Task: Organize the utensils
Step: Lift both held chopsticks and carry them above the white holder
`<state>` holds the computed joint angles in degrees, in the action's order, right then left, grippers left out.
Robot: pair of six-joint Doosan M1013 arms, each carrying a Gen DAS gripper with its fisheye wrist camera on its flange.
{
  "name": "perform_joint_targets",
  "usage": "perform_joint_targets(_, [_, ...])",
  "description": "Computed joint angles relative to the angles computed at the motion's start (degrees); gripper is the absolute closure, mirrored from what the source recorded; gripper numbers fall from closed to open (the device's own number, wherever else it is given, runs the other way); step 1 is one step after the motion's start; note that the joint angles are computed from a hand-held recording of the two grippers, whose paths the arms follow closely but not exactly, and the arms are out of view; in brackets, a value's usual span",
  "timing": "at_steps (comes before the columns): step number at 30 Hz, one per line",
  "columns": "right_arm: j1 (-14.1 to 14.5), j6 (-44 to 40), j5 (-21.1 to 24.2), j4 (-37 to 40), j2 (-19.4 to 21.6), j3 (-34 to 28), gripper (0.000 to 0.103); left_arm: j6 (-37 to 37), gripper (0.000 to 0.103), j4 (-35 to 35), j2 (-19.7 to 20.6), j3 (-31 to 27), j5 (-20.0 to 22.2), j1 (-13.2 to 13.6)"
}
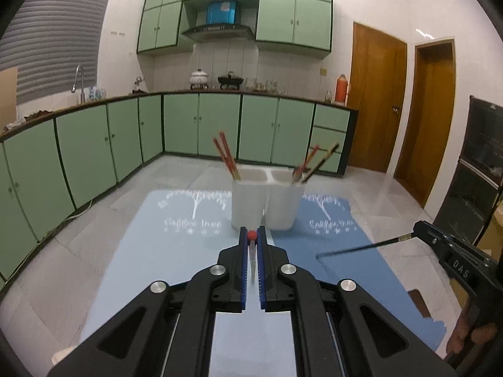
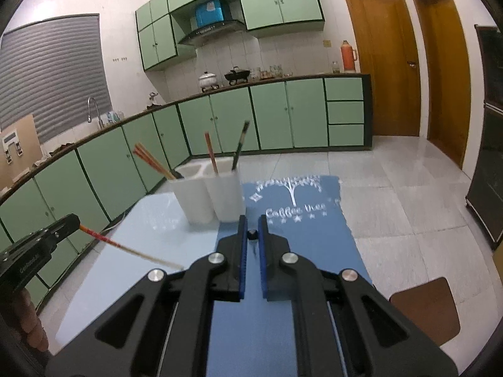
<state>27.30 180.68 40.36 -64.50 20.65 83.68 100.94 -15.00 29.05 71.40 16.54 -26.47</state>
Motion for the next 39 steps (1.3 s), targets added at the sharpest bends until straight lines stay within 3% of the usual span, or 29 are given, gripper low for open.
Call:
perform_joint_targets(5, [-1.0, -4.7, -1.5, 2.5, -0.2, -2.0, 0.097, 5.7, 0.097, -5.9, 0.3, -1.6, 0.7, 0.8])
perform_joint_targets(14, [-4.1, -18.8, -7.8, 19.4, -0.3, -5.4, 0.097, 13.4, 0.097, -14.2, 1.0, -4.4, 3.5, 2.0])
perform_joint_targets(18, [-4.8, -23.0, -8.4, 22.6, 0.1, -7.4, 0.097, 15.5, 0.097, -16.5, 1.1, -5.4, 3.4, 2.3])
perform_joint_targets(25, [-5.8, -30.2, -9.4, 25.3, 1.3, -12.5, 0.097, 19.8, 0.097, -20.4, 1.7, -8.2, 1.2, 2.4])
perform_joint_targets(32, [-7.2, -36.1, -11.7, 27.7, 3.3, -19.0, 0.097, 28.7, 0.097, -28.5, 3.7, -14.1, -1.7, 2.0])
perform_joint_targets(39, [-9.0, -38.9, -10.8, 27.5, 7.0, -26.9, 0.097, 18.6, 0.097, -18.1, 9.8, -25.9, -0.1, 1.3])
